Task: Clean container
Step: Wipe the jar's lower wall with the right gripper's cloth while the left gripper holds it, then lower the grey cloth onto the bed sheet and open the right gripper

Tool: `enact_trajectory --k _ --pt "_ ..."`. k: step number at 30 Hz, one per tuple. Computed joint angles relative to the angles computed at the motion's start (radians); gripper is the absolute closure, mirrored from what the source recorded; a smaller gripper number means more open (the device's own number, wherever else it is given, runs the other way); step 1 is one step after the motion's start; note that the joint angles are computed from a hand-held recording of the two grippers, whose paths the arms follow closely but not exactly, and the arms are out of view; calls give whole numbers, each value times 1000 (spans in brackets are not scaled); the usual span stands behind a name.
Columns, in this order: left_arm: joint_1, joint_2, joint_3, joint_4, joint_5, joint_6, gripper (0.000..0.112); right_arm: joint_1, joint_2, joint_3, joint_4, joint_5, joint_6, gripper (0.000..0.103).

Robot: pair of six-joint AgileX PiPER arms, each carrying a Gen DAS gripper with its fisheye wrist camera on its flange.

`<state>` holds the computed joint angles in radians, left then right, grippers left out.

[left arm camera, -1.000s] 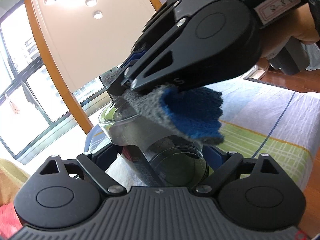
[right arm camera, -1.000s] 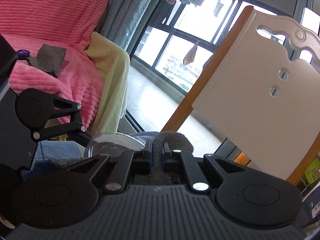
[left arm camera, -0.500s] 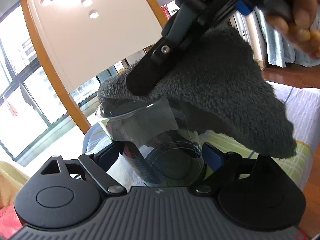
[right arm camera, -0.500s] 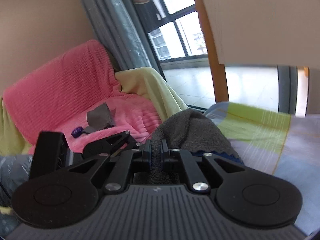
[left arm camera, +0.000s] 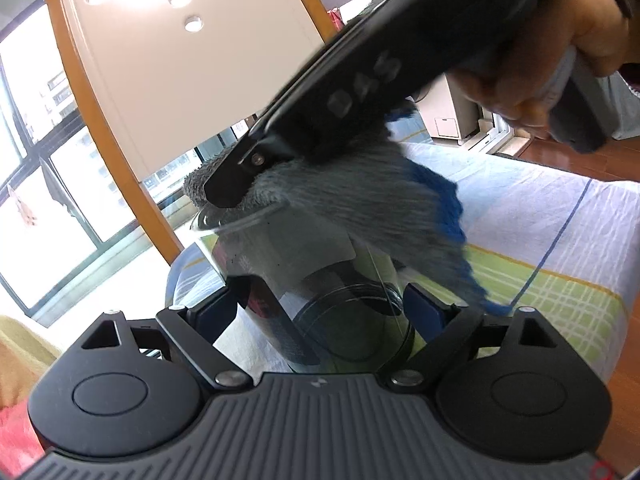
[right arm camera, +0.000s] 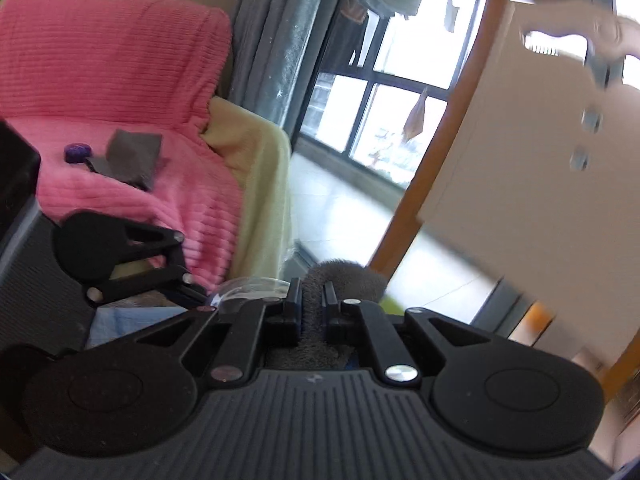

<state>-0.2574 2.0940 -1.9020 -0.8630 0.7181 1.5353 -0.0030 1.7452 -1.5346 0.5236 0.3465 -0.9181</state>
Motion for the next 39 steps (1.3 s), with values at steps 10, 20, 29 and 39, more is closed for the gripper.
enact_trajectory --k 10,20,29,39 --pt "-7 -24 87 -45 -51 67 21 -59 -167 85 -59 -78 310 98" --pt "-8 -95 145 -22 -53 52 21 -309 -322 -3 170 365 421 97" --pt "-14 -63 104 32 -55 35 21 -444 -30 -106 368 739 690 96" --pt "-1 -41 46 66 9 -35 21 -220 82 -178 -226 591 844 83"
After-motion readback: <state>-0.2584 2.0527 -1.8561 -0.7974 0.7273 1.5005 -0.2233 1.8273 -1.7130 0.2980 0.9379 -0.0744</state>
